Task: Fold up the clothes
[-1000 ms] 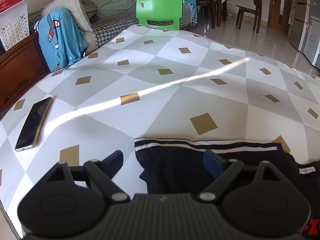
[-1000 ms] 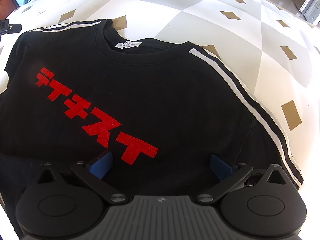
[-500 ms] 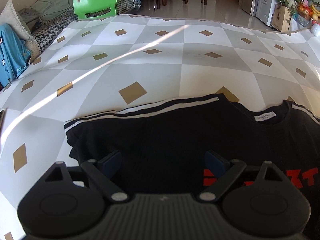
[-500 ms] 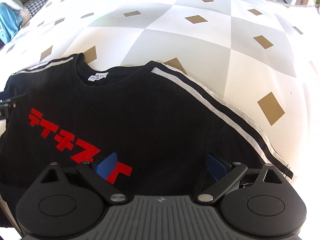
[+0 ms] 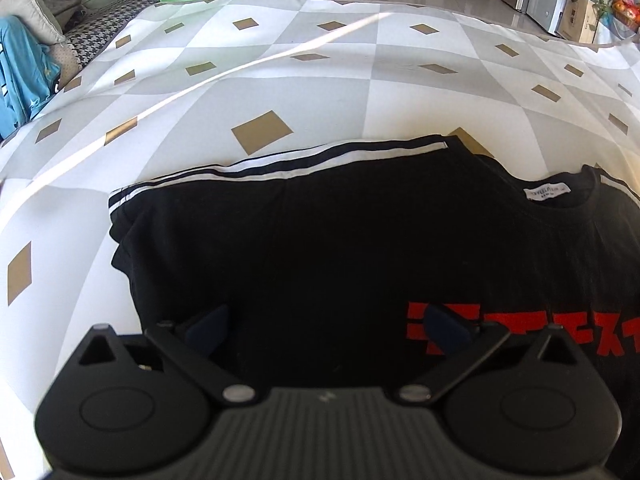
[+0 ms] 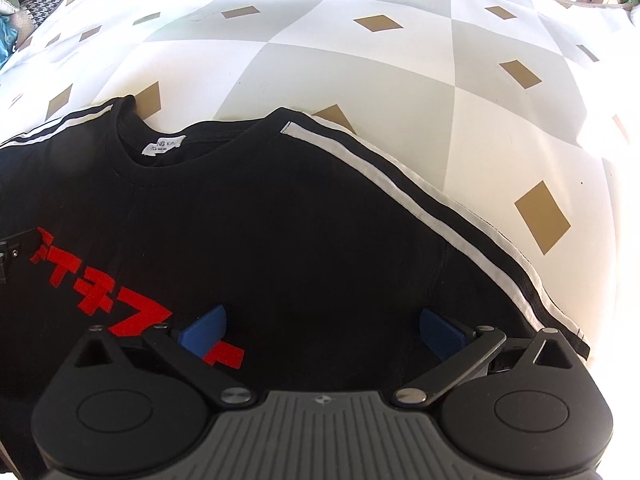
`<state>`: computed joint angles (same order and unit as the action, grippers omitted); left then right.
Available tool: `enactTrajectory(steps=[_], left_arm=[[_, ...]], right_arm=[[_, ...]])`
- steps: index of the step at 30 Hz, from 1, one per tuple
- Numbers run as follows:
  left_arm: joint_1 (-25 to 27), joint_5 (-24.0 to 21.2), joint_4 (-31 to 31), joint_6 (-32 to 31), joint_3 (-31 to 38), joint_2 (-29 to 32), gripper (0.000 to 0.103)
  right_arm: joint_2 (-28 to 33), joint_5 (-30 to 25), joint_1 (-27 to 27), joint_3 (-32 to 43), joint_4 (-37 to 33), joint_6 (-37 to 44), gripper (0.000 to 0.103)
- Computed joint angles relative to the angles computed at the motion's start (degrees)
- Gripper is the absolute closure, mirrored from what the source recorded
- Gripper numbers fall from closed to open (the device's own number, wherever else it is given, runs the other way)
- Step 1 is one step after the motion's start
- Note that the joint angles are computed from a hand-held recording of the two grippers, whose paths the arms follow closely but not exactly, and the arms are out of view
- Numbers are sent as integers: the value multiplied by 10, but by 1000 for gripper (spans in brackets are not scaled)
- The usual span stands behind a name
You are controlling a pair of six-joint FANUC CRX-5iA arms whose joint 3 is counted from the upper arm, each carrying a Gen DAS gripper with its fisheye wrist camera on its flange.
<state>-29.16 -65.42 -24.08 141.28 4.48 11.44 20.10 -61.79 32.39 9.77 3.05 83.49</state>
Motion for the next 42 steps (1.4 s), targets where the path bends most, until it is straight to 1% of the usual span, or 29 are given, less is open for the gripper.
enactTrajectory(steps=[10,15,27,33,35,37,39,42], left_arm=[[5,-8,-5,29,13,10,0],[9,-11,-6,41,20,17,0],[13,-18,-21,70,43,37,0],[16,-25,-19,75,55,46,0],[16,-27,-19,75,57,48,0],[15,-31,-19,75,60,49,0],[13,-36,-22,75,64,50,0],[1,-37,-39,80,69,46,0]], right_arm=[[10,41,6,0,24,-41,0],[10,81,11,-11,43,-66,0],[30,127,26,-10,85,-132,0],[40,118,20,10,83,-133,0],[48,100,18,27,76,-124,0],[53,79,16,43,68,-118,3],[52,66,13,52,61,-117,10],[36,64,1,54,31,-110,11]])
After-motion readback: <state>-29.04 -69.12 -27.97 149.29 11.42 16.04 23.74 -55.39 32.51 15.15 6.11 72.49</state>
